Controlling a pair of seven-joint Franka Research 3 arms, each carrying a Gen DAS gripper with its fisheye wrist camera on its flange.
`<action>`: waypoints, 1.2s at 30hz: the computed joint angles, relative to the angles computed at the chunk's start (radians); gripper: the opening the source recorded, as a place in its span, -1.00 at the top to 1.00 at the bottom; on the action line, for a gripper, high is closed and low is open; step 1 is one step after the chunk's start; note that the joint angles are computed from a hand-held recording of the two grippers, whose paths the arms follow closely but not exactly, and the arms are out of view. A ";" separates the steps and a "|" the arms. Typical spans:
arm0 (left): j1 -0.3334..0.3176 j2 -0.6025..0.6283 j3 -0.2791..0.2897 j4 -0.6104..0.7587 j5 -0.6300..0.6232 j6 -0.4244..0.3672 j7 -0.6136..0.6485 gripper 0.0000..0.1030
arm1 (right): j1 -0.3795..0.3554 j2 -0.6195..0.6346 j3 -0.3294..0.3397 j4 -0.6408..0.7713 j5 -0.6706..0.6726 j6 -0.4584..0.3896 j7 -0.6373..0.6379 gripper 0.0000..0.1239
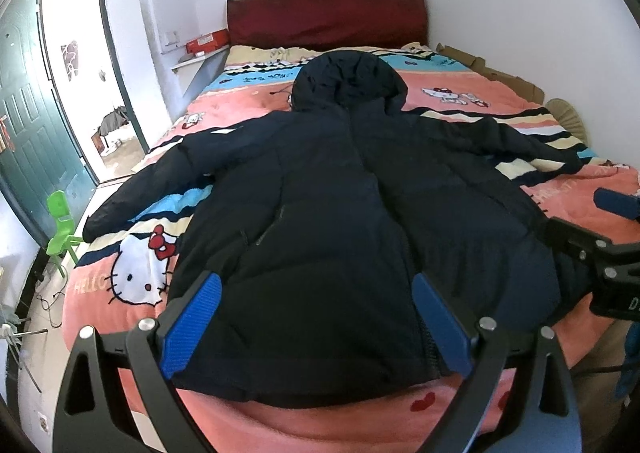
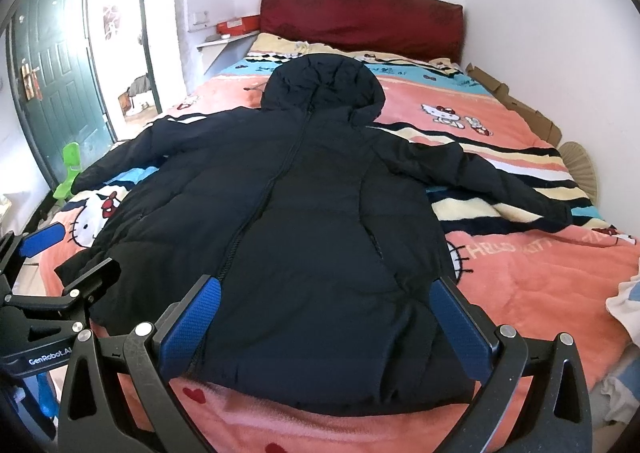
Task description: Fold large clothes
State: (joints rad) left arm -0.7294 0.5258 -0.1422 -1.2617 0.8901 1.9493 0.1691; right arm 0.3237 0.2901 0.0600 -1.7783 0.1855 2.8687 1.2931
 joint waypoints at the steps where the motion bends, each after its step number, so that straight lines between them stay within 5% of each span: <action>1: 0.005 0.000 -0.002 0.000 -0.008 0.003 0.006 -0.89 | 0.003 0.003 -0.002 0.003 -0.004 -0.001 0.004 -0.65; 8: 0.018 -0.001 -0.002 -0.003 -0.027 0.017 0.006 -0.89 | -0.026 0.029 0.033 0.034 0.078 -0.015 -0.033 -0.65; 19: 0.067 -0.064 -0.009 -0.119 -0.024 0.119 -0.051 -0.89 | 0.028 0.074 -0.025 0.097 -0.026 -0.063 0.074 -0.65; 27: 0.209 -0.215 -0.033 -0.382 -0.110 0.424 -0.112 -0.89 | 0.064 0.115 -0.055 0.182 -0.122 -0.153 0.157 -0.65; 30: 0.244 -0.267 -0.028 -0.465 -0.089 0.466 -0.163 -0.89 | 0.080 0.146 -0.063 0.259 -0.166 -0.271 0.184 -0.65; 36: 0.360 -0.408 -0.014 -0.677 -0.046 0.572 -0.286 -0.89 | 0.103 0.231 -0.056 0.413 -0.219 -0.373 0.206 -0.65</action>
State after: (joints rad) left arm -0.3697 0.1174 -0.1566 -1.9386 0.8437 2.5210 -0.1172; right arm 0.4268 0.5216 0.0038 -1.3652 -0.0338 2.4962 1.4989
